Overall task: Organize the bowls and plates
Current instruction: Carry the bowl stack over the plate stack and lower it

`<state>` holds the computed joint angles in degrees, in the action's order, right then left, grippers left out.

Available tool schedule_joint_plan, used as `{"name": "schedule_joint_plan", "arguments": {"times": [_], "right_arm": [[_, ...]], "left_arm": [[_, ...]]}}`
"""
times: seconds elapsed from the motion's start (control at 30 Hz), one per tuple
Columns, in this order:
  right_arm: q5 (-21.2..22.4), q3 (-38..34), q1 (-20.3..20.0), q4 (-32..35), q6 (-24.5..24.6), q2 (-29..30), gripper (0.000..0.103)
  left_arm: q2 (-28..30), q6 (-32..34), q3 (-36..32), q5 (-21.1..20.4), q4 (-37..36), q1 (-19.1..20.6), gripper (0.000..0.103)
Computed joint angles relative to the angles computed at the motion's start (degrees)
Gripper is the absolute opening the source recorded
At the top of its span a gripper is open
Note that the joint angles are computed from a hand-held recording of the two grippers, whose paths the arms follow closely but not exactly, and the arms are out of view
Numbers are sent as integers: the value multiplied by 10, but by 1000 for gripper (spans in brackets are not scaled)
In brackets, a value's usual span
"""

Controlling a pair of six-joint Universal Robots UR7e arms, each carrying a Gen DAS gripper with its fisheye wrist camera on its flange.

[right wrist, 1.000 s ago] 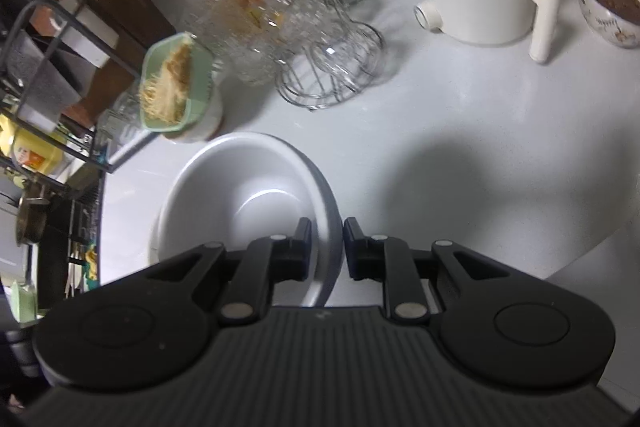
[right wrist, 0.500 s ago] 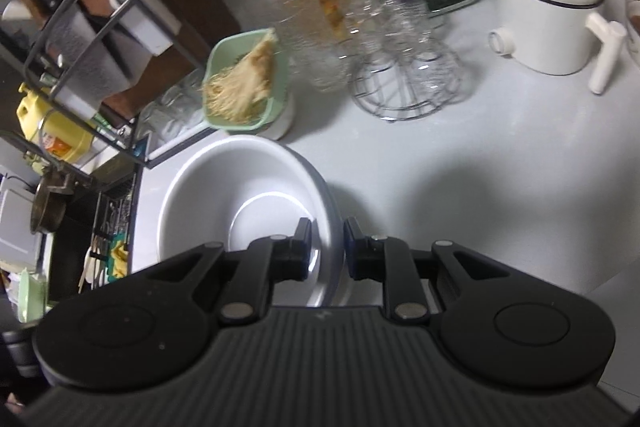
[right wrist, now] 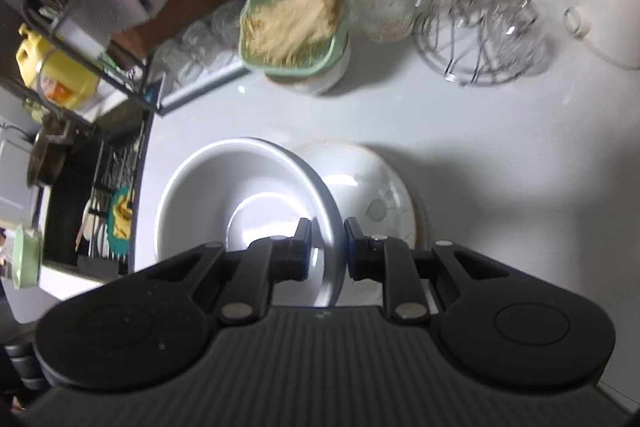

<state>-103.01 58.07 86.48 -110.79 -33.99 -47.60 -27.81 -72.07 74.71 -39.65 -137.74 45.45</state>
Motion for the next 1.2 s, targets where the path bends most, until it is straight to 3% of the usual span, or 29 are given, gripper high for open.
{"name": "schedule_joint_plan", "arguments": {"times": [0.3,0.67,0.8,0.97,1.2], "right_arm": [[-15,-32,-13,32,-2,44,20],[-28,-8,-26,-4,-20,57,20],[-32,-12,-25,-3,-23,57,22],[-32,-9,-18,-25,-52,45,22],[2,1,-9,-33,-42,12,22]], "left_arm": [[8,-24,-1,-23,-8,34,24],[25,-24,4,-46,-46,61,24],[23,-20,-9,-51,-13,63,25],[13,-24,-12,-43,8,54,27],[-5,-36,-21,5,58,15,28]]}}
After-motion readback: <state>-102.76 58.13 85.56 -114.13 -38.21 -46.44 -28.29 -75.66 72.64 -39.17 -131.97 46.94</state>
